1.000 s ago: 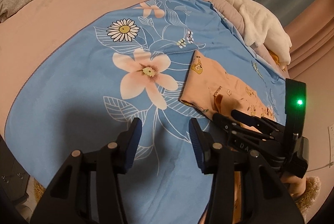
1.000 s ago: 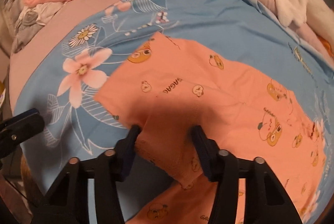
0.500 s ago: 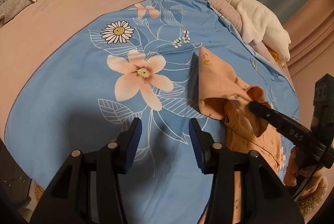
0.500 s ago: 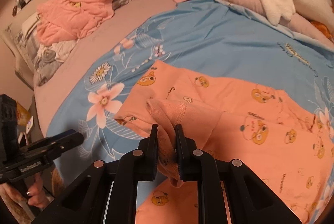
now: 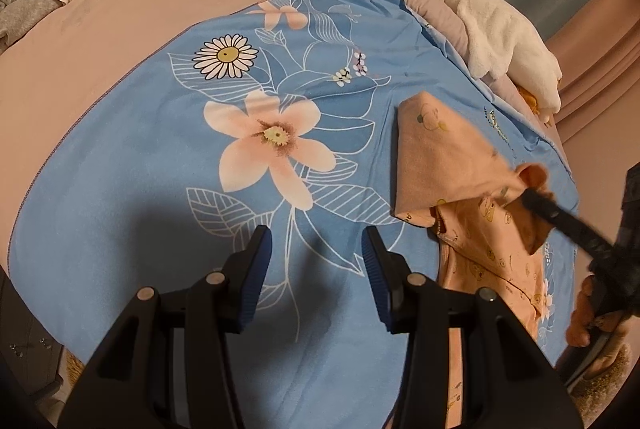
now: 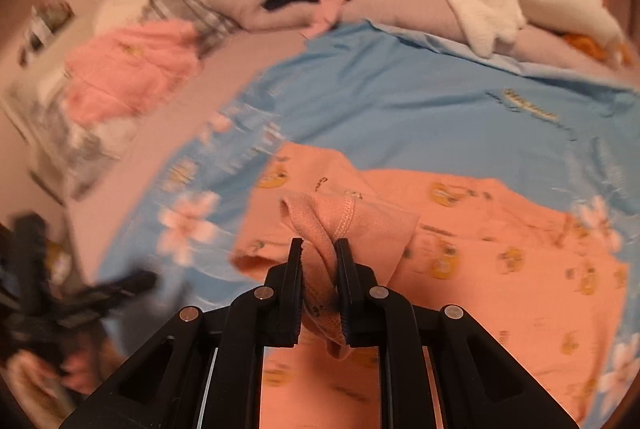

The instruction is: Fold small clothes

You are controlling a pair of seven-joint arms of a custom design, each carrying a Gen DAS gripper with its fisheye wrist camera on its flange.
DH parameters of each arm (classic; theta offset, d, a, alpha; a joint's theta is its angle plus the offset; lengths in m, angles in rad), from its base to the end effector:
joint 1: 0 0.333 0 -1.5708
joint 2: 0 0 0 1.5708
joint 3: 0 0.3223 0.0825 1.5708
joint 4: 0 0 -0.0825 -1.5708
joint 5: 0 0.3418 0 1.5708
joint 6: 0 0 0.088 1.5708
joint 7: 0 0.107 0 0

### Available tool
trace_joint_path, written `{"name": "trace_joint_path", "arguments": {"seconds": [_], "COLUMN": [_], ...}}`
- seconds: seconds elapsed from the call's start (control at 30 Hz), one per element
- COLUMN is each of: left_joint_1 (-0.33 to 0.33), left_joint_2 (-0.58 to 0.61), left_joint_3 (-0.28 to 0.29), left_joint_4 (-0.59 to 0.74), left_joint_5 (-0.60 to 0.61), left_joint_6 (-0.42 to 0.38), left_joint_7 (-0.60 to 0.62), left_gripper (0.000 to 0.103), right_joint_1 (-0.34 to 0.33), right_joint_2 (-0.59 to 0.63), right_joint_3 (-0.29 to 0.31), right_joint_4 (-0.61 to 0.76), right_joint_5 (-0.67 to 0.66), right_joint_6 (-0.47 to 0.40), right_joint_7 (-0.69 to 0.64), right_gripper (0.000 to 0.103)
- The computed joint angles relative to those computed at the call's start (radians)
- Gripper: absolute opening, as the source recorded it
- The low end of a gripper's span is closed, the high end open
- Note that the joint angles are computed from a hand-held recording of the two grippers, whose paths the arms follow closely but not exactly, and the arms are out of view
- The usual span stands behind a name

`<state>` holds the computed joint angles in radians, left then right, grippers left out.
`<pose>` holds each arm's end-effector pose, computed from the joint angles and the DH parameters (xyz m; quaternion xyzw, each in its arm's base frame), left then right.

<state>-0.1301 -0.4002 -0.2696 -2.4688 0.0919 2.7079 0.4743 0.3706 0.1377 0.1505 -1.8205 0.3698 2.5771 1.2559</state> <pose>0.3880 -0.1803 0.5308 -0.8419 0.4374 -0.3014 0.0950 0.5318 0.2920 0.5518 -0.8284 0.4492 -0.0717 0.3269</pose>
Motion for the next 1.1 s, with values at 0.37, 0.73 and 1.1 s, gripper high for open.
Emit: {"name": "trace_joint_path", "arguments": {"seconds": [0.37,0.73,1.1], "left_joint_1": [-0.02,-0.033,-0.034], "left_joint_2": [0.022,0.036,0.057], "left_joint_3": [0.007,0.01,0.012], "left_joint_4": [0.014,0.024,0.043], "left_joint_5": [-0.019,-0.037,-0.044], "left_joint_6": [-0.008,-0.004,0.017], "left_joint_7": [0.026,0.039,0.048], "left_gripper": [0.047,0.047,0.047], "right_joint_1": [-0.036,-0.057,-0.07], "right_joint_2": [0.04,-0.005,-0.136], "right_joint_3": [0.004,-0.017,-0.043], "right_joint_4": [-0.002,-0.047,-0.088], "right_joint_5": [0.081,0.22,0.447], "right_joint_6": [-0.119,-0.093,0.032], "right_joint_7": [-0.042,-0.07,-0.216], "right_gripper": [0.016,0.013,0.011]}}
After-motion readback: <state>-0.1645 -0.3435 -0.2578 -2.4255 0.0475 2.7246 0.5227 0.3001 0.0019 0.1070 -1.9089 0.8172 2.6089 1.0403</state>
